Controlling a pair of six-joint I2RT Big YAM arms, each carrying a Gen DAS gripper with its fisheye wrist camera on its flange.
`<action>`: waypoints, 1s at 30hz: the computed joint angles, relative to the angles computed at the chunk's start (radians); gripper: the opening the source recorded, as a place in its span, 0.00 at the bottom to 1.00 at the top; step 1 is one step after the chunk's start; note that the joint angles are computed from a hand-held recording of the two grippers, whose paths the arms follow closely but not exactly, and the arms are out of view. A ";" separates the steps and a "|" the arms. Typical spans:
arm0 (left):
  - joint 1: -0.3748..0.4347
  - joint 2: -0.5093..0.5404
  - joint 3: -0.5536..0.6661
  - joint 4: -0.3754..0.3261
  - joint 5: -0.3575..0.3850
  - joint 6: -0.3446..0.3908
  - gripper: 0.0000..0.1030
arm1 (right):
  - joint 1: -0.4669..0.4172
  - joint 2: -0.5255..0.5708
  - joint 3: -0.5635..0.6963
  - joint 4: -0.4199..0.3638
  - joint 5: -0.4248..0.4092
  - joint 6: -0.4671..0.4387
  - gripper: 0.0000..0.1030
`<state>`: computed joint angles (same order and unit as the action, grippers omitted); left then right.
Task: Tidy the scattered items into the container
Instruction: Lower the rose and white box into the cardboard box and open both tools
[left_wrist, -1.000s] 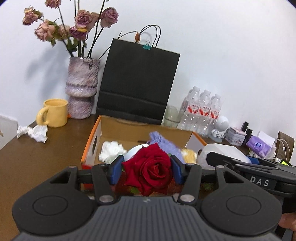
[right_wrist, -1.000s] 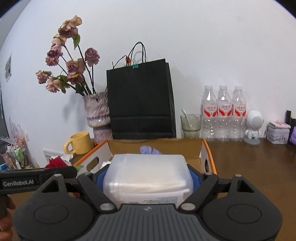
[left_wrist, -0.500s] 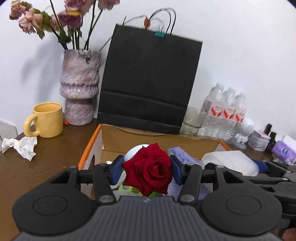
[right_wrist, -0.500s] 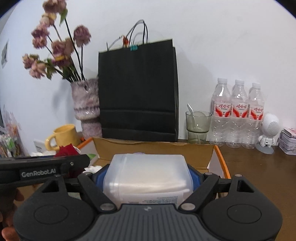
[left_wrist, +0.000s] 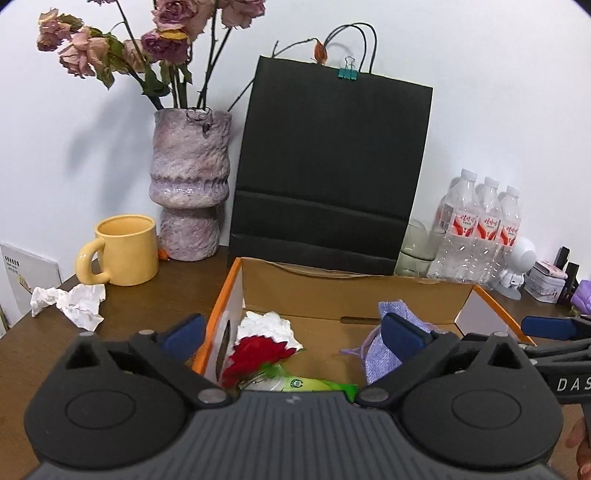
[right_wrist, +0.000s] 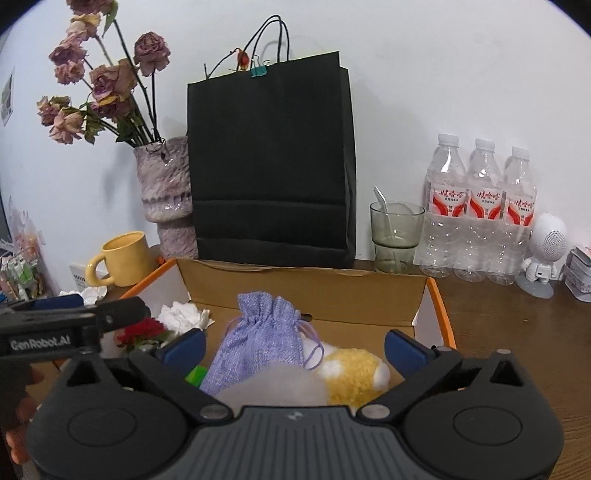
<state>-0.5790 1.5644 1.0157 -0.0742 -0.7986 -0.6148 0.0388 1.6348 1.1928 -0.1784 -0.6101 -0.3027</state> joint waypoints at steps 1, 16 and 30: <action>0.000 -0.002 -0.003 -0.001 -0.001 -0.008 1.00 | 0.001 -0.003 -0.002 -0.002 0.003 -0.004 1.00; 0.000 -0.024 -0.027 0.012 0.024 -0.036 1.00 | -0.002 -0.022 -0.009 -0.037 0.018 -0.016 1.00; -0.072 -0.138 -0.119 0.028 -0.028 -0.046 1.00 | -0.081 -0.135 -0.104 0.011 -0.081 -0.007 1.00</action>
<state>-0.6511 1.4263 0.8967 -0.0458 -0.8261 -0.6606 -0.0421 1.5001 1.0893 -0.1677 -0.6913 -0.3093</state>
